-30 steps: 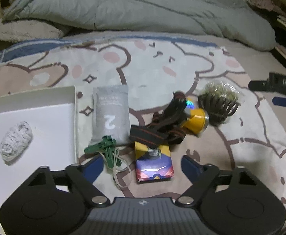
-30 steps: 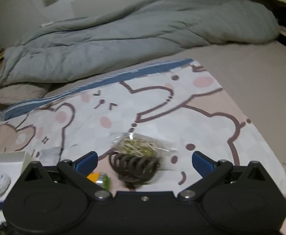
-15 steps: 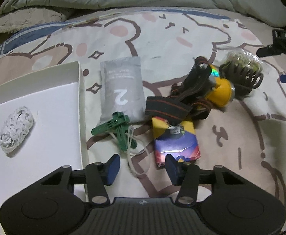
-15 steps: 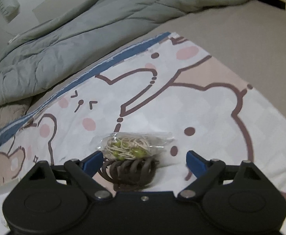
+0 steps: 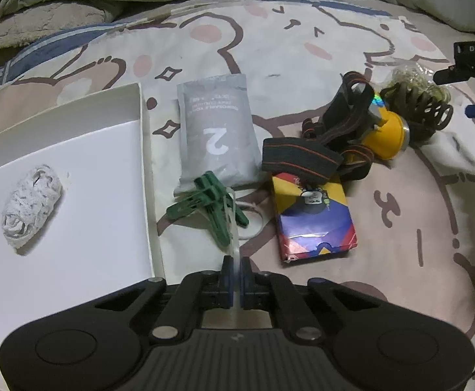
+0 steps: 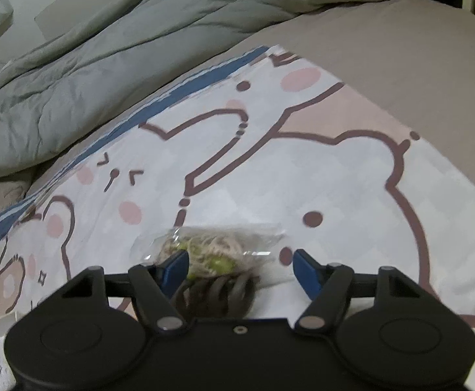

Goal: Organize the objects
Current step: 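Grasp the green clip with the left gripper while the right grasps the bag of beaded cords, then lift the green clip with the left gripper while the right lifts the beaded-cord bag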

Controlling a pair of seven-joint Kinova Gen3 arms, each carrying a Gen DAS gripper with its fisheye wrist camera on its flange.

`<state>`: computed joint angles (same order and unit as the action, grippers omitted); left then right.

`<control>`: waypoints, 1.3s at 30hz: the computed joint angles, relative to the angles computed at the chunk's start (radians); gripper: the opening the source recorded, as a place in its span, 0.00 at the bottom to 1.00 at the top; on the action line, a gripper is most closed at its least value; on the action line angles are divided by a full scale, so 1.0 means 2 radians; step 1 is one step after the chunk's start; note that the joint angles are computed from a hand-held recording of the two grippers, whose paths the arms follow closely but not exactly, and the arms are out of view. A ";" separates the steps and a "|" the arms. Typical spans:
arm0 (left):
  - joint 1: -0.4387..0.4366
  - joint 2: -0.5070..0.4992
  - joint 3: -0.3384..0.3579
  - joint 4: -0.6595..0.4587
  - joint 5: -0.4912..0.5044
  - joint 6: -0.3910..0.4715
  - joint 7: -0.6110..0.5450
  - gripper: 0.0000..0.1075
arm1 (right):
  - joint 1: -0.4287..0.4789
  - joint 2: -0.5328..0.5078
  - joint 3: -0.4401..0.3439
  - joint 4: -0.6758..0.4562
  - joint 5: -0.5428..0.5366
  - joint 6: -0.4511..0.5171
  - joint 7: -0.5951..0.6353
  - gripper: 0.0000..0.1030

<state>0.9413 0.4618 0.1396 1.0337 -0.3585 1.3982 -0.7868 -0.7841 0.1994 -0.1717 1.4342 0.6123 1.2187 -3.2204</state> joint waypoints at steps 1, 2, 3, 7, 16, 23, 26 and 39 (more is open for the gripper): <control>0.001 -0.001 0.000 -0.001 -0.001 0.000 -0.001 0.03 | 0.000 -0.003 0.000 0.006 0.003 -0.006 -0.001 0.63; 0.001 -0.002 0.000 0.000 -0.002 -0.002 -0.002 0.03 | 0.001 -0.005 0.000 0.010 0.006 -0.009 0.000 0.62; 0.000 -0.005 0.001 0.002 -0.001 -0.004 -0.002 0.03 | 0.003 -0.006 0.000 0.012 0.008 -0.010 0.003 0.61; -0.002 -0.012 0.004 0.003 0.002 -0.014 -0.004 0.03 | 0.011 -0.013 -0.003 0.024 0.008 -0.026 0.015 0.42; -0.008 -0.041 0.008 0.022 0.004 -0.040 0.008 0.03 | 0.011 -0.007 -0.008 -0.010 -0.012 -0.004 0.102 0.16; -0.013 -0.064 0.018 0.040 -0.004 -0.054 0.026 0.03 | -0.006 -0.025 -0.011 -0.011 0.023 0.024 0.078 0.14; -0.013 -0.071 0.023 0.046 -0.006 -0.059 0.031 0.03 | -0.008 -0.036 -0.020 -0.008 0.033 0.026 0.075 0.13; -0.008 -0.100 0.044 0.076 -0.010 -0.072 0.056 0.03 | 0.000 -0.099 -0.076 0.016 0.022 -0.005 0.101 0.13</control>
<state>0.9256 0.2620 0.2274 1.1862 -0.3793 1.2534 -0.6758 -0.7833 0.0017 -0.3231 1.4656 0.6564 1.2082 -3.0185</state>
